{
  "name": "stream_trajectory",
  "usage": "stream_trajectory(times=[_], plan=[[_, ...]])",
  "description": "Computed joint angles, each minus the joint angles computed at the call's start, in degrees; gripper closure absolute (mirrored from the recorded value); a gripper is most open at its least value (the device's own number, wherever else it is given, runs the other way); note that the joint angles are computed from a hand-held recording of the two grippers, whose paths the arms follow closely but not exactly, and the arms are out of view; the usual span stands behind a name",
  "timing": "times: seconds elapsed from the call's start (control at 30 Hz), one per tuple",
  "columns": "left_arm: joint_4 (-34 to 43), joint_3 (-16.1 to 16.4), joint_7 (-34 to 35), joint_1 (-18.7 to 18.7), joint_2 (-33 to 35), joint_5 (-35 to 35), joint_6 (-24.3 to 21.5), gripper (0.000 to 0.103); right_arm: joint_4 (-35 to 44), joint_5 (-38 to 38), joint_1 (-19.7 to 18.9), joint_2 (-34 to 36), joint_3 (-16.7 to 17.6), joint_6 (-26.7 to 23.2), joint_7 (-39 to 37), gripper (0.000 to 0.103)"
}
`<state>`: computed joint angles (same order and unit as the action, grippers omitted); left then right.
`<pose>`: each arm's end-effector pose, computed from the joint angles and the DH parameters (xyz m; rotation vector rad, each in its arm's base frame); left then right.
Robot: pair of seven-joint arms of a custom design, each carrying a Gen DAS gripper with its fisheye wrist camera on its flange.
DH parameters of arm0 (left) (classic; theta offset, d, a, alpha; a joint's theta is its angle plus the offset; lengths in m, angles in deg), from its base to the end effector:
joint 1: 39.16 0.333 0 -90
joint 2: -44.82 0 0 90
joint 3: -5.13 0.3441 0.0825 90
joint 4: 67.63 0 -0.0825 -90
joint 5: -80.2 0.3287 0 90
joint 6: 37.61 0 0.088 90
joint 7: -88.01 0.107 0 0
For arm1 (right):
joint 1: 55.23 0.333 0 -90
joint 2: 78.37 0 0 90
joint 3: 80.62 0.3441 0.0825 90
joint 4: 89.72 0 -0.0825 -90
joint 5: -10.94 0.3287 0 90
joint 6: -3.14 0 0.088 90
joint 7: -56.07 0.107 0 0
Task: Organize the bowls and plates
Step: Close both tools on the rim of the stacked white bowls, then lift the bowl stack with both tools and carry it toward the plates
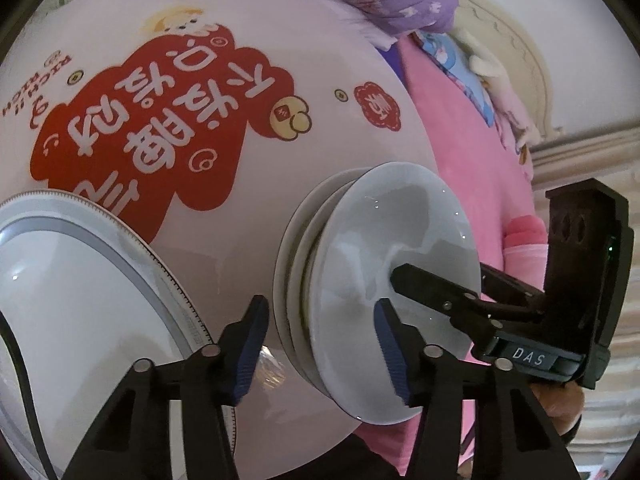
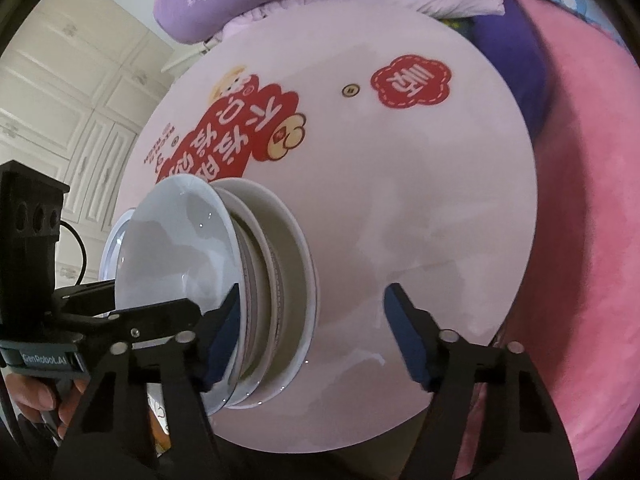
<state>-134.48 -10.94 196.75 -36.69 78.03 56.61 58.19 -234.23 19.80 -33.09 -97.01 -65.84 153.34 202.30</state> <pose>0.6588 -0.1415 0.5105 1.4011 -2.2835 0.5265 0.3242 0.2489 0.4939 -1.4470 2.3079 0.0442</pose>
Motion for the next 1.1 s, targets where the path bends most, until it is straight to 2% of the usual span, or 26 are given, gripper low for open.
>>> stream_trajectory(times=[0.23,0.37,0.67,0.8,0.97,1.1], plan=[[0.7,0.1,-2.4,0.1,0.9,-0.4,-0.1,0.068,1.5,1.6,1.4,1.5,-0.7,1.1,-2.1,0.058],[-0.1,0.1,-2.7,0.0,0.4,0.0,0.6,0.07,2.6,-0.2,0.7,1.9,0.3,-0.3,0.0,0.057],[-0.3,0.1,-3.0,0.3,0.1,-0.2,0.6,0.073,1.4,3.1,2.0,1.0,-1.0,0.3,-0.9,0.059],[-1.9,0.2,-2.6,0.2,-0.9,0.0,1.9,0.073,1.9,0.6,1.0,1.0,0.5,-0.3,0.7,0.06],[-3.6,0.4,-2.8,0.2,-2.1,-0.2,3.0,0.073,1.6,-0.5,0.8,0.6,0.7,-0.2,1.9,0.063],[-3.4,0.5,-3.4,0.3,-2.1,-0.4,2.3,0.073,2.4,-2.3,0.1,0.4,1.2,-1.5,3.0,0.066]])
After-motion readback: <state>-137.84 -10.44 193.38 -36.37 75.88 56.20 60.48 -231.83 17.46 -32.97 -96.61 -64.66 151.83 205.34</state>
